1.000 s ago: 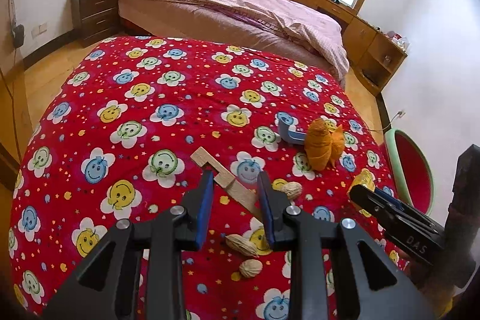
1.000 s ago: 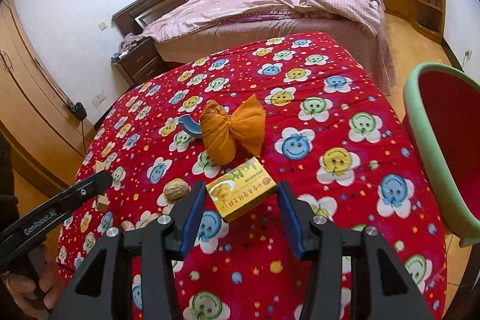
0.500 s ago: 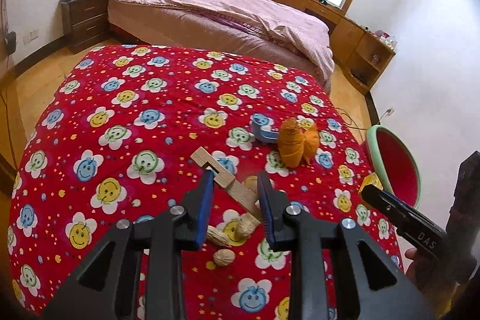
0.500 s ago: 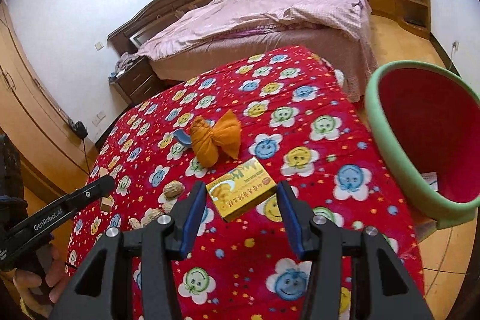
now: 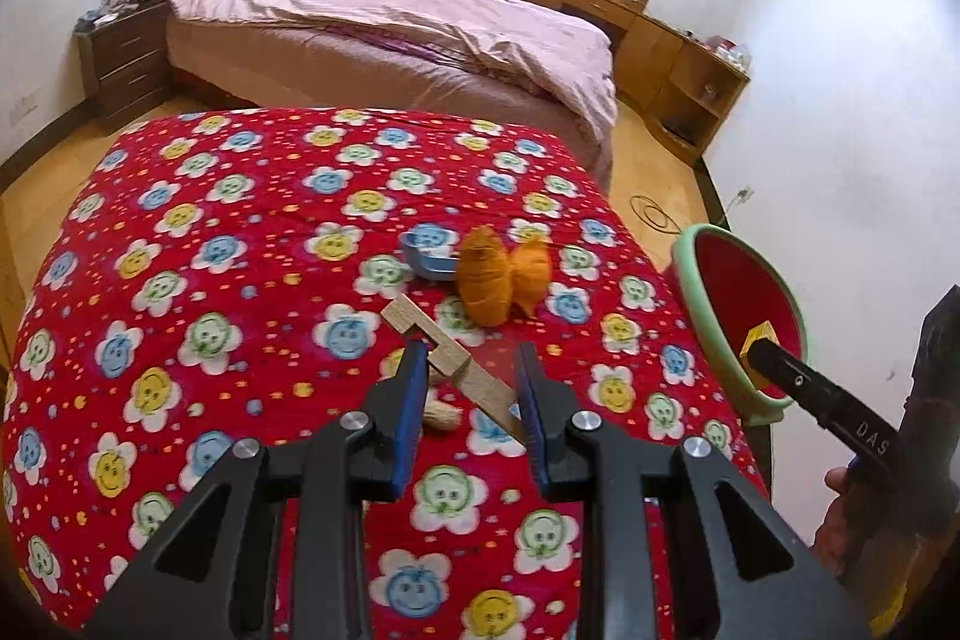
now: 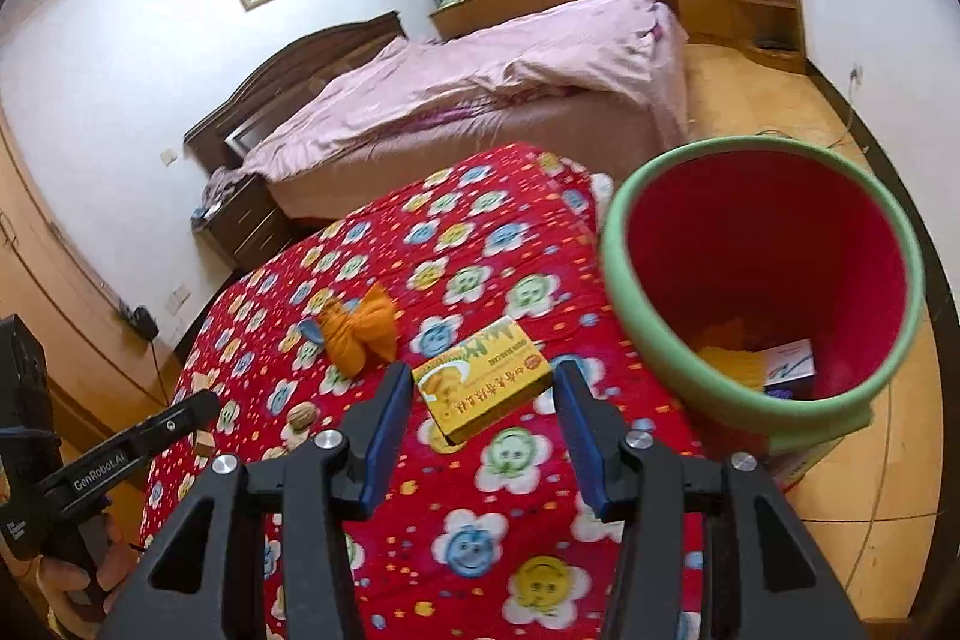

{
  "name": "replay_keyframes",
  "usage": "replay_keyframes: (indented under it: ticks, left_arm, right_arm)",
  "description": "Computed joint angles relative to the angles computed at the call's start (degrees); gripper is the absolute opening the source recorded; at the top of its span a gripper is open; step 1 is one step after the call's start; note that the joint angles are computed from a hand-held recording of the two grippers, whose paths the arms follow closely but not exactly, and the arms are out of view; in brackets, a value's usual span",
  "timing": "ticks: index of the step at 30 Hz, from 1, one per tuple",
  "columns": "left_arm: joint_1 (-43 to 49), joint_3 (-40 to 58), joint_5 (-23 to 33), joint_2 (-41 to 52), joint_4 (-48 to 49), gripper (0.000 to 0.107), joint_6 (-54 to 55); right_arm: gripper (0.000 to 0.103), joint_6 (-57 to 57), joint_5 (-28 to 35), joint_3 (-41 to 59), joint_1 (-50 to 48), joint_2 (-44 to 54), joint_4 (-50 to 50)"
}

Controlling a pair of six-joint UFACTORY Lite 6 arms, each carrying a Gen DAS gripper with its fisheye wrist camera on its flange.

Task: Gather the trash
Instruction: 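Carry the wooden stick and yellow box to the red bucket and release both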

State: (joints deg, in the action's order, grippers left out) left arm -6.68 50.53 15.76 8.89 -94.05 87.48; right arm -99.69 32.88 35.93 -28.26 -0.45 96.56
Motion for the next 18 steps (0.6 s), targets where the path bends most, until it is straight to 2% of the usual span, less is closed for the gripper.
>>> replay_keyframes:
  ticks: [7,13,18]
  left_arm:
    - [-7.1,4.4,-2.2,2.8,0.1,0.029,0.4]
    - [-12.8,10.5,-3.3,7.0,4.4,0.029,-3.3]
    - [-17.1,17.3,-3.9,12.1,13.4,0.029,-12.6]
  right_arm:
    - [0.052,0.0,2.3,1.3,-7.3,1.0,-1.8]
    - [0.052,0.3,3.4,3.2,-12.5,2.6,-2.9]
    - [0.052,0.0,4.1,6.2,-16.5,5.8,-3.2]
